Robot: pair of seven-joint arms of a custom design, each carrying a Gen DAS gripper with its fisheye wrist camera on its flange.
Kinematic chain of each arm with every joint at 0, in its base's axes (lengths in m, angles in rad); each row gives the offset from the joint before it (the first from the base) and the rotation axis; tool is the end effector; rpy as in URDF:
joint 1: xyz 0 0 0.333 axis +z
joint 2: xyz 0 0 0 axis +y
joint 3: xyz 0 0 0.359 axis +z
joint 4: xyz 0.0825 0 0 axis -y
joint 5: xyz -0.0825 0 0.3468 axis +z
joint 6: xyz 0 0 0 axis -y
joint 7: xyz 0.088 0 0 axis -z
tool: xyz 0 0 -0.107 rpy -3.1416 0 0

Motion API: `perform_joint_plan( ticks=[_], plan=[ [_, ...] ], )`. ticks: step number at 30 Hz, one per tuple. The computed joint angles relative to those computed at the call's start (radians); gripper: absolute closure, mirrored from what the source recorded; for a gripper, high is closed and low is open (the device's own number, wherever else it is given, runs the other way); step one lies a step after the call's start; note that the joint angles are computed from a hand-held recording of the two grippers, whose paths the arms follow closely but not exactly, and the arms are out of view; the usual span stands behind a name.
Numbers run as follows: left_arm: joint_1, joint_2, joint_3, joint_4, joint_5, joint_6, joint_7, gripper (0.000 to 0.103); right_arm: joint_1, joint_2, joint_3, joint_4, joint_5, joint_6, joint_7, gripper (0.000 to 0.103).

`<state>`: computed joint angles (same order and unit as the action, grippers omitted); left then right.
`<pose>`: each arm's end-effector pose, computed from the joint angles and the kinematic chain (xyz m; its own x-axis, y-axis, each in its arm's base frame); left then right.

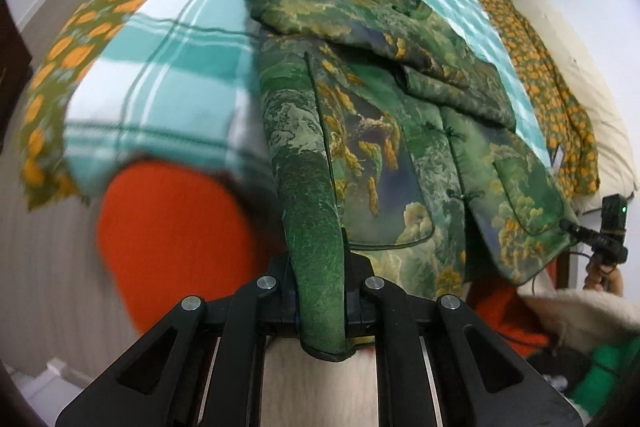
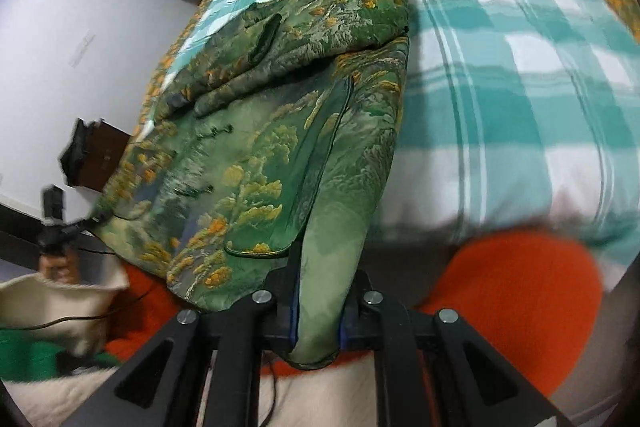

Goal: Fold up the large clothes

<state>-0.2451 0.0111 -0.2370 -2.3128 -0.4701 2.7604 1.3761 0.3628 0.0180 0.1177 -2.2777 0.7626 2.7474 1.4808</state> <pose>0.4677 -0.2230 0.4511 0.0454 -0.9180 0.3940 -0.9463 -0.1659 -0.2775 0.4756 0.2163 0.4561 0.0126 -0.8690 -0.4947 -0.9452 0.1511 -0.2894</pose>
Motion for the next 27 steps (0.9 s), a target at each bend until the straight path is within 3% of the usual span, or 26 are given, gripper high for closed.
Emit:
perform_joint_plan(
  ticks=[5, 8, 12, 15, 19, 23, 25, 27],
  plan=[
    [-0.011, -0.067, 0.032, 0.017, -0.077, 0.043, 0.041, 0.094, 0.010, -0.067, -0.013, 0.007, 0.218, -0.011, -0.142, 0.090],
    [0.003, 0.003, 0.047, 0.118, -0.088, 0.101, 0.115, 0.094, -0.002, -0.008, -0.027, 0.098, 0.317, 0.013, -0.270, 0.090],
    [0.053, 0.191, 0.033, 0.333, -0.024, 0.149, 0.092, 0.094, -0.054, 0.165, -0.015, 0.299, 0.365, 0.092, -0.340, 0.090],
    [0.048, 0.331, 0.071, 0.492, 0.100, 0.133, -0.034, 0.094, -0.083, 0.335, -0.014, 0.487, 0.305, 0.135, -0.275, 0.090],
    [0.057, 0.495, 0.085, 0.654, 0.184, 0.117, -0.140, 0.092, -0.060, 0.500, -0.067, 0.653, 0.130, 0.164, -0.090, 0.090],
    [0.112, 0.582, 0.016, 0.707, 0.197, 0.161, -0.161, 0.076, -0.082, 0.611, -0.061, 0.742, 0.072, 0.174, 0.036, 0.088],
    [0.179, 0.594, -0.075, 0.687, 0.177, 0.217, -0.130, 0.057, -0.078, 0.632, -0.069, 0.753, 0.029, 0.169, 0.091, 0.085],
    [0.226, 0.579, -0.126, 0.638, 0.172, 0.288, -0.128, 0.021, -0.126, 0.639, 0.001, 0.754, 0.043, 0.188, 0.065, 0.075]
  ],
)
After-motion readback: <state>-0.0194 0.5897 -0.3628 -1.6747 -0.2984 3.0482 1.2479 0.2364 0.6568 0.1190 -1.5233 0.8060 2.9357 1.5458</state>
